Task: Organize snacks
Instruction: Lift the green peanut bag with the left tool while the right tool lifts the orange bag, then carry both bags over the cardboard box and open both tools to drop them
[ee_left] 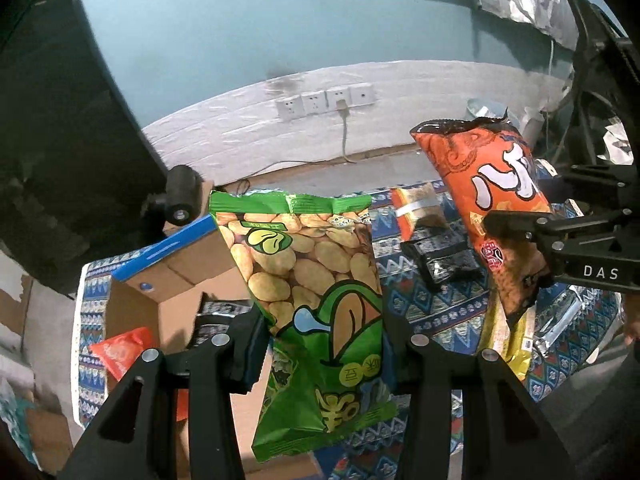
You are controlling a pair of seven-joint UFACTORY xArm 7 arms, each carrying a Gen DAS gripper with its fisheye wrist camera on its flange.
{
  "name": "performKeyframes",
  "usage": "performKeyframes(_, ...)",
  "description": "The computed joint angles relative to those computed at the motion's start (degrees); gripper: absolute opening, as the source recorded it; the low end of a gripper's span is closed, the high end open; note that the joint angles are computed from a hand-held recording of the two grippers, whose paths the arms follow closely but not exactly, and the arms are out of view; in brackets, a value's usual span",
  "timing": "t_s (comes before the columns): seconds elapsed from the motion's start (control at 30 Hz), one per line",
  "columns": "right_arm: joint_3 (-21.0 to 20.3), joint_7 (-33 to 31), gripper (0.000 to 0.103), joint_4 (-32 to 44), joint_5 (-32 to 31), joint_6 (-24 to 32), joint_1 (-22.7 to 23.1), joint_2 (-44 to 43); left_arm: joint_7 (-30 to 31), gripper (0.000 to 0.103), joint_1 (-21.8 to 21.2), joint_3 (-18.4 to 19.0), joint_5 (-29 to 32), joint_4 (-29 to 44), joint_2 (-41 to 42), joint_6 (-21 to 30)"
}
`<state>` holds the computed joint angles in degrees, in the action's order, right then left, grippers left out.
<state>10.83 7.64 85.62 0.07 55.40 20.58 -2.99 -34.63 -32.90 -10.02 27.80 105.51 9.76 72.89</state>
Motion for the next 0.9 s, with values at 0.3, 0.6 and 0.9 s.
performKeyframes(0.3,1.35,0.9,0.048,7.27,-1.63,1.56,2.94,5.89,-1.53,0.047,3.73,-0.63,-0.1,-8.3,-7.04,-2.08)
performKeyframes(0.6,1.65,1.22,0.048,15.91,-2.73,3.63,6.98,13.05,-2.76,0.047,8.42,-1.83,-1.16,-14.79,-12.53,-2.77)
performKeyframes(0.9,1.17,1.44,0.048,26.68,-3.98,6.51,12.03,21.11,-3.42,0.047,12.55,-2.42,-2.26,-20.18,-17.17,-3.01)
